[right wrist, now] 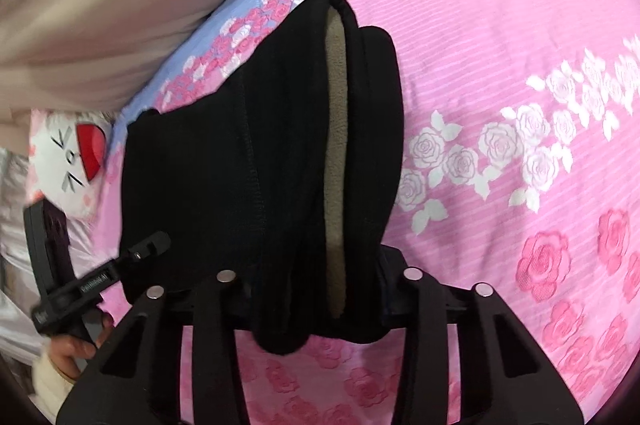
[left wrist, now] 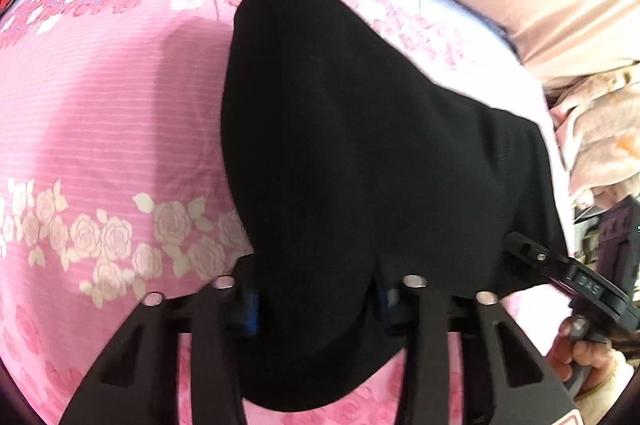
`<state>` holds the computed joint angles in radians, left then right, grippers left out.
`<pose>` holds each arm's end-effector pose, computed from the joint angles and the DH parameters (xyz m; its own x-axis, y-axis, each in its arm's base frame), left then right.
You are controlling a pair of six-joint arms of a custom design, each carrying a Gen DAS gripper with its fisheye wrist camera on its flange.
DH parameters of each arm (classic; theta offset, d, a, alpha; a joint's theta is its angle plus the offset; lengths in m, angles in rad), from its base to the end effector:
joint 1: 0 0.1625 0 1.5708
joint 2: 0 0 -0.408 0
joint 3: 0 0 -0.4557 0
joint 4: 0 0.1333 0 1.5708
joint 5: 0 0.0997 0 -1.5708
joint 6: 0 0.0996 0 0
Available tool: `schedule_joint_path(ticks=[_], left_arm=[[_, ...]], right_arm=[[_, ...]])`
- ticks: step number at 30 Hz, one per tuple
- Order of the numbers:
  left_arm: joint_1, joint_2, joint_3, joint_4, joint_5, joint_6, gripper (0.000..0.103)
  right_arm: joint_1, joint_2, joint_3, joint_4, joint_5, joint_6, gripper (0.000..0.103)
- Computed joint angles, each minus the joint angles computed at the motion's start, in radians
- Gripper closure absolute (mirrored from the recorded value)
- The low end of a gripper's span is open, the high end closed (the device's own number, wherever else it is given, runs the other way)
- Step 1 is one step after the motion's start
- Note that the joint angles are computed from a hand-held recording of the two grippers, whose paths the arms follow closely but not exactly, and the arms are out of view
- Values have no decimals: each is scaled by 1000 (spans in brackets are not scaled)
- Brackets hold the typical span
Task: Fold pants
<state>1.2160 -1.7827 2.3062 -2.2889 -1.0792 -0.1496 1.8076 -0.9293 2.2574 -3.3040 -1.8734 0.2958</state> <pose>0.0219 -0.4599 0.2667 -0.8996 0.0811 -0.4291 0.2091 0.9426 -0.2602 0.2140 -0.4450 -0.0010 -0.9768 0.1554 0.1471 0.0723 0.8866 -0.4568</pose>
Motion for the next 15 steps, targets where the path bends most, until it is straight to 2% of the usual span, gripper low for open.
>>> schedule_joint_path(ticks=[8, 12, 15], left_arm=[[-46, -170, 27, 139, -68, -78, 73], [-103, -275, 52, 213, -60, -131, 73], [-136, -302, 48, 226, -41, -134, 73]], right_arm=[[53, -106, 61, 35, 40, -25, 69], [92, -143, 79, 44, 53, -29, 69], [117, -149, 68, 46, 58, -45, 70]])
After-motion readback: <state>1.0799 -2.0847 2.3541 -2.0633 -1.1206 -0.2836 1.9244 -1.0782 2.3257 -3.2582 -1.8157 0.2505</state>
